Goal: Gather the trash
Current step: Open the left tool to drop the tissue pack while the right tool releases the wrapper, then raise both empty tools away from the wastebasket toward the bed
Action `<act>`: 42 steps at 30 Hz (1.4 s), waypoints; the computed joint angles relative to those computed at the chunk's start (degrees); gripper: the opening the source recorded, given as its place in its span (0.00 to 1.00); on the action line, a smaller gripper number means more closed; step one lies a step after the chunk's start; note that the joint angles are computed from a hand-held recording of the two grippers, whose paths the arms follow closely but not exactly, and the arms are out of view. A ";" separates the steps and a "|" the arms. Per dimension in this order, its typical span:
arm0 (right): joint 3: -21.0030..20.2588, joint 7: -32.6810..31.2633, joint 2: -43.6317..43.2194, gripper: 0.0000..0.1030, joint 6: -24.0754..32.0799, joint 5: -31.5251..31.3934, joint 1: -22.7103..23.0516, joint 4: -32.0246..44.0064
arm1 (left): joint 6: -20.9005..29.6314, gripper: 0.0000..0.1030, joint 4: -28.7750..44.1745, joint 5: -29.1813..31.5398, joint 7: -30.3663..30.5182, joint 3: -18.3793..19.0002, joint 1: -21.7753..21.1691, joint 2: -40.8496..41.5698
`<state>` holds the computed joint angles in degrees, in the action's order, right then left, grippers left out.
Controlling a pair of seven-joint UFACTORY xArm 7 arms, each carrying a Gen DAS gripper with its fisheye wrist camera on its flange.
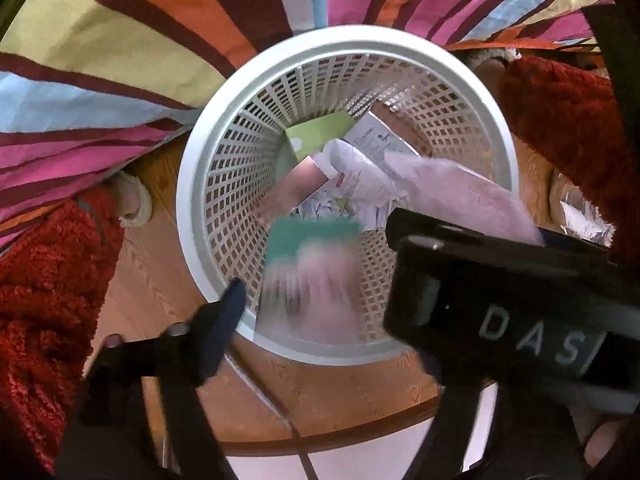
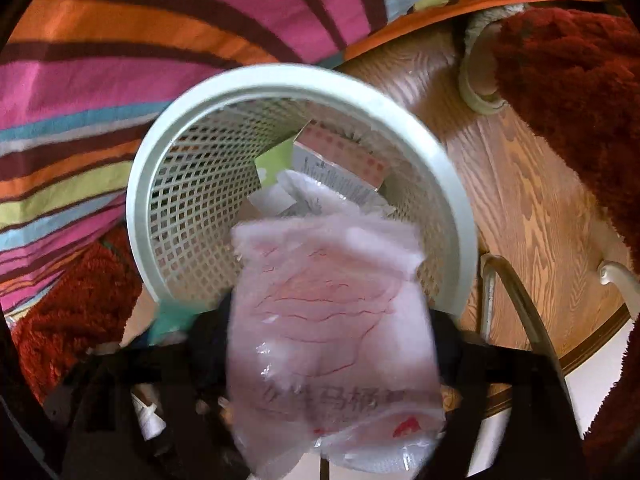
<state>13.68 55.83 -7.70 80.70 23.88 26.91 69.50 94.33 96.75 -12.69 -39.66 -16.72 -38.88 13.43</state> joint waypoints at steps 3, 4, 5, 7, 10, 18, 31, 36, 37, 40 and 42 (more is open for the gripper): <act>0.04 -0.55 0.13 0.92 0.02 0.09 0.12 0.19 | -0.07 0.75 -0.58 -0.40 -0.53 0.14 0.22 -0.35; 0.09 -0.39 0.08 0.92 -0.03 -0.09 0.14 0.18 | -0.42 0.75 -1.06 -0.68 -0.67 0.20 0.38 -0.72; 0.16 -0.10 0.10 0.92 -0.03 -0.36 0.16 0.28 | -0.75 0.75 -1.42 -0.81 -0.81 0.23 0.52 -1.02; 0.33 0.59 0.09 0.92 -0.16 -0.87 0.24 0.41 | -1.14 0.75 -1.76 -0.83 -1.01 0.24 0.71 -1.39; 0.41 0.88 0.14 0.92 -0.35 -1.22 0.35 0.50 | -1.49 0.75 -2.08 -0.66 -1.19 0.25 0.98 -1.92; 0.77 1.50 -1.77 0.93 -2.27 -4.43 0.40 0.56 | -5.01 0.75 -2.38 4.20 -4.72 0.57 1.07 -5.23; 2.78 4.58 -8.11 0.93 -9.23 -15.34 -0.58 2.91 | -9.07 0.75 -1.20 15.86 -10.51 -0.29 1.50 -11.63; 5.40 4.32 -9.32 0.93 -9.86 -23.67 -1.03 8.02 | -9.13 0.75 2.30 24.97 -12.69 -1.86 0.92 -13.13; 6.35 4.18 -9.13 0.93 -9.46 -26.17 -1.12 9.62 | -8.74 0.75 3.31 26.55 -12.98 -2.12 0.70 -13.00; 8.84 3.49 -8.28 0.93 -7.90 -32.92 -1.08 14.19 | -7.91 0.75 5.57 30.21 -13.59 -2.63 -0.02 -13.05; 10.15 3.38 -7.58 0.93 -6.92 -36.64 -0.99 17.28 | -7.01 0.75 7.18 32.60 -14.21 -3.08 -0.62 -13.08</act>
<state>23.83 59.21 -15.29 73.78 -12.76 25.92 86.78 87.32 103.92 19.91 -53.87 -19.80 -39.50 0.35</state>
